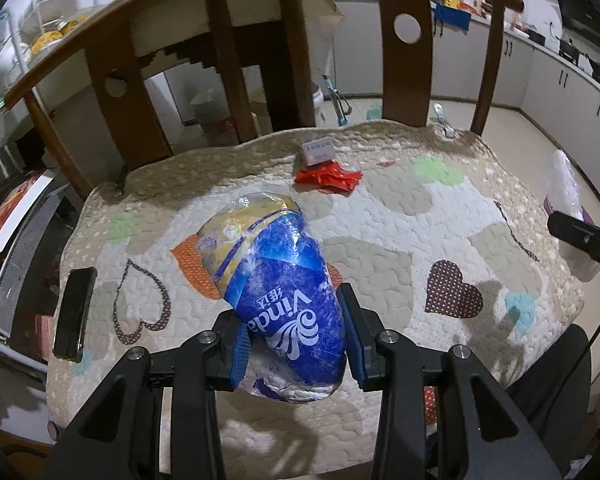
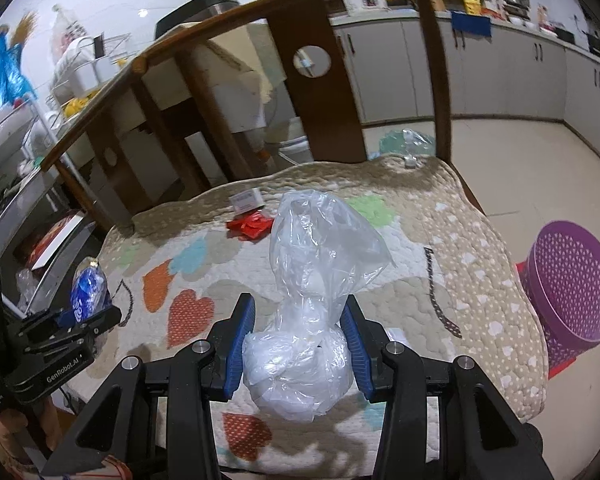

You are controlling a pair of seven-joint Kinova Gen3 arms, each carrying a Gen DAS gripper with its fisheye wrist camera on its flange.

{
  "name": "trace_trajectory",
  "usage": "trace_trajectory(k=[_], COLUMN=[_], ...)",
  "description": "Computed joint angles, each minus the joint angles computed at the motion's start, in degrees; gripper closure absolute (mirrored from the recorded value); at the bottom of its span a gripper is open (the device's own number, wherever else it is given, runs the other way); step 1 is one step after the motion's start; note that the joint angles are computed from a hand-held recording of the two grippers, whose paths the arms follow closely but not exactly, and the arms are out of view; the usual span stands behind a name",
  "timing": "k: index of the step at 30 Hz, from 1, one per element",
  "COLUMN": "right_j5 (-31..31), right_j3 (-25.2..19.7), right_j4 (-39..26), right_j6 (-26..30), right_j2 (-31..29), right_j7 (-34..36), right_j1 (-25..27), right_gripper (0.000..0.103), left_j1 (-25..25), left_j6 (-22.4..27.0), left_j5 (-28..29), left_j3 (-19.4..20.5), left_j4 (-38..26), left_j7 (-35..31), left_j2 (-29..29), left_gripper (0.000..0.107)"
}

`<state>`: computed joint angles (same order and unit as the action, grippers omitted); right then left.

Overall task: Collect trash
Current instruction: 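Carry the Vinda wrapper and plastic bag toward the purple wastebasket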

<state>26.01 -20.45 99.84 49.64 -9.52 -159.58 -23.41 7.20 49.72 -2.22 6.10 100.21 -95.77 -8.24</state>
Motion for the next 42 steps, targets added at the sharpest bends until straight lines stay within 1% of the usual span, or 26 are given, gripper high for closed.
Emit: trace_trajectory(k=[5,13,18,25,30,36,38,42], right_j5=[-1.86,-4.68,-7.39,-12.25,-14.98,-16.86,-17.53,-19.21], right_j3=[1.73,2.67,4.03,7.95,10.71,14.1,15.69,18.81], right_j4=[3.12,7.42,10.64,16.22,19.5,22.33,23.21,24.65], right_j6=[-2.21,-4.55,-6.38,-10.24,-11.05,-9.75,-9.5,-9.9], right_j2=[-2.1,-5.53,-8.19,-12.27,-15.27,-18.69,-19.63,-20.29], right_j7=[-0.1,0.2,1.88,6.26,10.29,14.78,16.54,20.23], right_j1=[1.9,6.87,10.43,15.77,20.1,25.35,26.62,28.45], right_gripper=[0.055,0.055,0.055,0.055,0.055,0.055,0.055,0.055], left_j1=[1.62,5.78,9.16,14.95,18.52,22.92,24.27,26.9], left_j6=[0.03,0.41,0.93,2.81,5.13,7.88,9.26,11.2], left_j5=[-2.11,-6.49,-9.62,-12.64,-9.28,-4.19,-1.95,1.18], left_j3=[2.27,5.17,6.55,7.58,7.58,7.91,8.16,7.97], left_j4=[-0.77,-2.85,-4.63,-8.12,-13.81,-23.59,-27.76,-33.63], left_j7=[1.55,4.63,6.63,8.74,6.35,2.91,1.73,0.74], left_j2=[1.37,3.95,6.34,11.23,16.09,23.3,26.27,30.27], left_gripper=[0.069,0.069,0.069,0.069,0.069,0.069,0.069,0.069])
